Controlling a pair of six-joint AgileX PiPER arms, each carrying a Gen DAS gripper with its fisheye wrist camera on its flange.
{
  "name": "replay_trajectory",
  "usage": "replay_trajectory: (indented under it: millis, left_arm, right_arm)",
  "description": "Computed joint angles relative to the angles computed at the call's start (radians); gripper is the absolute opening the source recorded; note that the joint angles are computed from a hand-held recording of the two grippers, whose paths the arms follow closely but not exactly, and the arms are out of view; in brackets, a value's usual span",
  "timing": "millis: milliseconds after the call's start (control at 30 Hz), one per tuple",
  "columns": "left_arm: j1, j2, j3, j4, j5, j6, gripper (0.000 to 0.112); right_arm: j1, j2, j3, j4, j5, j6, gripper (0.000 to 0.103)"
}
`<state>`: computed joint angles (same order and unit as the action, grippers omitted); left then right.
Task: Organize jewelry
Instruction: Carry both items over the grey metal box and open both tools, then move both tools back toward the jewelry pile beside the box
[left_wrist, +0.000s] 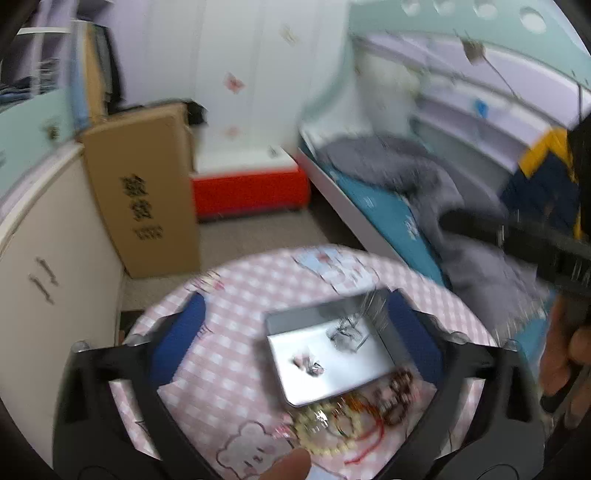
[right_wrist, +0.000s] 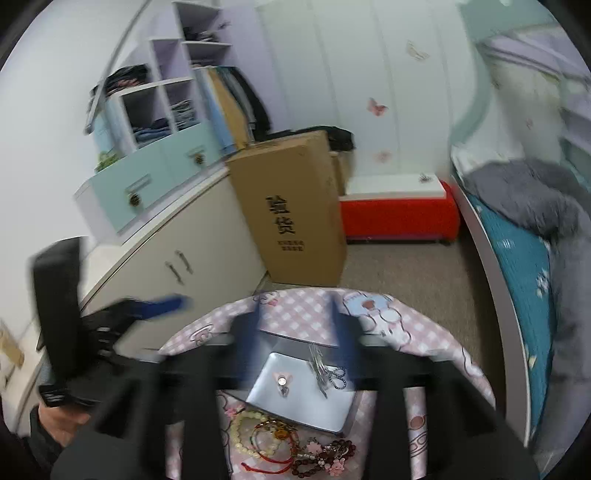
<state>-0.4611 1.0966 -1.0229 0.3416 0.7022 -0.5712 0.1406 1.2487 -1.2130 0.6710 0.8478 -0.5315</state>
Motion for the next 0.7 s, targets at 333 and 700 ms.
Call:
replay_trajectory:
  millis: [333, 700]
  left_arm:
    - [-0.051, -0.132, 0.034, 0.217, 0.145, -0.224, 0.097]
    - [-0.31, -0.251, 0.029, 0.444, 0.392, -0.44, 0.097]
  right_arm:
    - [0.036, -0.099, 0.072, -0.182, -0.1, 0.234, 0.096]
    - [0.105, -0.205, 0.071, -0.299, -0.098, 0.346, 0.096]
